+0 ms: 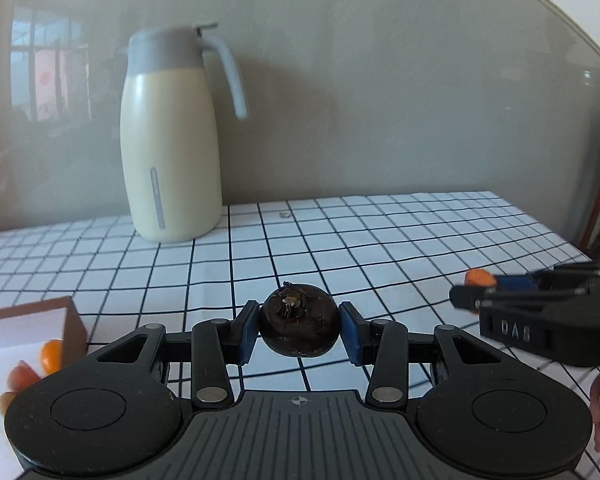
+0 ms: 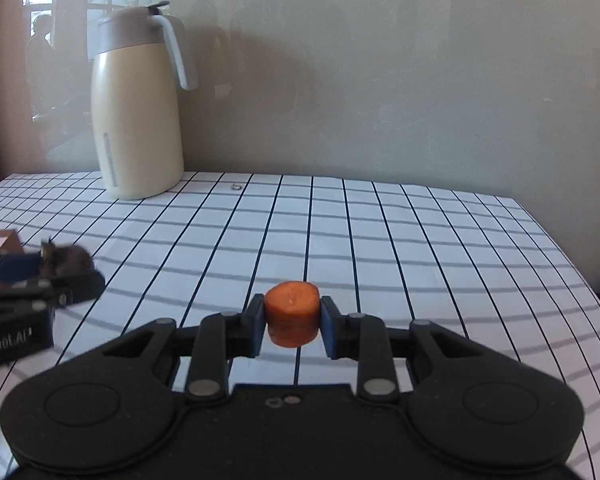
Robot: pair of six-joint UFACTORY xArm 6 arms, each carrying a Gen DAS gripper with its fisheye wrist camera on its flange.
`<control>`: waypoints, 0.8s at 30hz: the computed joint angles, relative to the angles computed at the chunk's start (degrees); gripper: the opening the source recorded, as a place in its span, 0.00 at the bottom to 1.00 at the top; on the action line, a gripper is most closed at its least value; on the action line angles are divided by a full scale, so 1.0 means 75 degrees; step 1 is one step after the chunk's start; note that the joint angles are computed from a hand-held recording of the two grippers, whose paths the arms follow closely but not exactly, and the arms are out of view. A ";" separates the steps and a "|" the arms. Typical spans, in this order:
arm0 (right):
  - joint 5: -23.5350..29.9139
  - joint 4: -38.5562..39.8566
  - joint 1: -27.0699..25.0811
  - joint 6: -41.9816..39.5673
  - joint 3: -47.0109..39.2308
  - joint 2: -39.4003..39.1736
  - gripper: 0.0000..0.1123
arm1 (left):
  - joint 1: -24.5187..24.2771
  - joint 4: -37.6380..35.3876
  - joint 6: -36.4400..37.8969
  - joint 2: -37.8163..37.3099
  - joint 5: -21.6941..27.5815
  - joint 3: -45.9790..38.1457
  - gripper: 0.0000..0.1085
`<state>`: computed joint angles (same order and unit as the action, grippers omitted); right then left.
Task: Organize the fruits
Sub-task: 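Carry the brown fruit in the left tool while the right tool carries the carrot piece over the box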
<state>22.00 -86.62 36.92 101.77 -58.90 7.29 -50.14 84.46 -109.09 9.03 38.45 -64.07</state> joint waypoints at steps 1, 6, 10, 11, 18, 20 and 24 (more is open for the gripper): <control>0.0038 0.0013 0.0067 0.0039 0.0164 -0.0143 0.17 | -0.0090 0.0033 -0.0026 -0.0095 0.0096 0.0103 0.40; 0.0336 -0.0076 0.0468 0.0274 0.0712 -0.0744 0.17 | -0.0538 0.0073 -0.0288 -0.0744 0.0548 0.0869 0.40; 0.0534 -0.0264 0.0846 0.0483 0.0932 -0.1087 0.17 | -0.0961 -0.0056 -0.0325 -0.1355 0.1029 0.1485 0.40; 0.0541 -0.0308 0.0919 0.0546 0.0997 -0.1169 0.17 | -0.1074 -0.0094 -0.0324 -0.1508 0.1166 0.1640 0.40; 0.0664 -0.0458 0.1533 0.0617 0.1393 -0.1602 0.17 | -0.1970 -0.0557 -0.0232 -0.2559 0.2315 0.2726 0.40; 0.0659 -0.0429 0.1726 0.0507 0.1462 -0.1676 0.17 | -0.2169 -0.0674 -0.0166 -0.2892 0.2599 0.3015 0.40; 0.0639 -0.0501 0.2022 0.0412 0.1344 -0.1638 0.17 | -0.2710 -0.1023 -0.0077 -0.3553 0.3405 0.3546 0.40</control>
